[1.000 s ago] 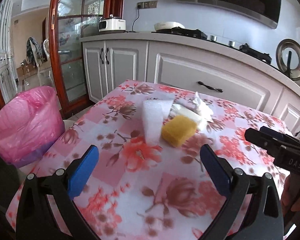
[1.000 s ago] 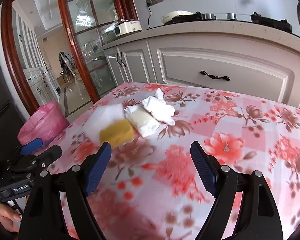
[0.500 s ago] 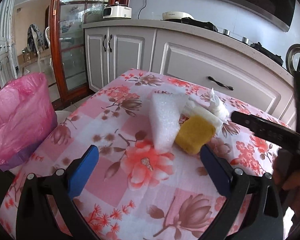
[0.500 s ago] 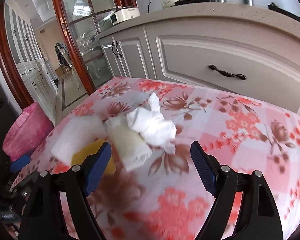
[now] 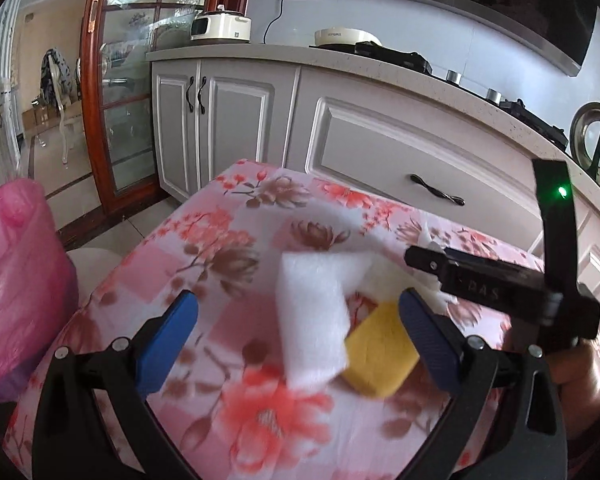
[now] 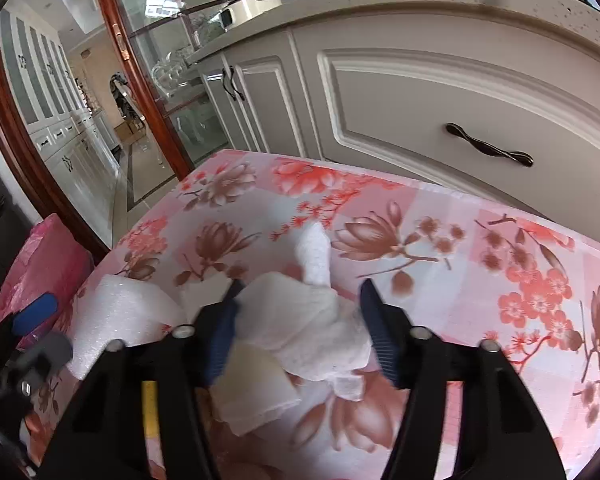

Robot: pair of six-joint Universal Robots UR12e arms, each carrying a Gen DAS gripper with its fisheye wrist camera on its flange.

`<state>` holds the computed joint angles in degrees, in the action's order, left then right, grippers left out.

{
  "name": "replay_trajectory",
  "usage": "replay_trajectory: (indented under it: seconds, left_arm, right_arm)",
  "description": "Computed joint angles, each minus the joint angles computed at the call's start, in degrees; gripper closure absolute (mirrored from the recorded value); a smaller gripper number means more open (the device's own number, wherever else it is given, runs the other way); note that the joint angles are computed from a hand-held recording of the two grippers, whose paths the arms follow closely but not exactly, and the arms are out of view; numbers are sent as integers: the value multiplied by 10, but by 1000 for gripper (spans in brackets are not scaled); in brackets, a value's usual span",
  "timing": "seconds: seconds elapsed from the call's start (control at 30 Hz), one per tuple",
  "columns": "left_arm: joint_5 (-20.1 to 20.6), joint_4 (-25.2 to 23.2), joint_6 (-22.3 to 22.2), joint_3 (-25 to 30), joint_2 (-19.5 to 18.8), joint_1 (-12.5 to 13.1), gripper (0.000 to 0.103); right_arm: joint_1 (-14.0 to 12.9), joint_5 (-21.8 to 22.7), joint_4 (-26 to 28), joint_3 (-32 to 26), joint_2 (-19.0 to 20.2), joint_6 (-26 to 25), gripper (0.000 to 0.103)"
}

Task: Collect trash
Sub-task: 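Grasp the white foam sheet with the left tool while the right tool grasps the white tissue, then lift and carry the foam sheet and tissue over the pink bin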

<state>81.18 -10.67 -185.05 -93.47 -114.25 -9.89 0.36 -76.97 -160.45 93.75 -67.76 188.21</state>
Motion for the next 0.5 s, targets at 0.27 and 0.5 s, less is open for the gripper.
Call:
replay_trajectory:
  seconds: [0.27,0.5]
  left_arm:
    - [24,-65,2,49,-30,-10,27]
    - [32,-95,12,42,-27,-10,69]
  right_arm:
    - [-13,-1,19,15,-12,16,62]
    - [-11,-11,1,44,-36,6,71]
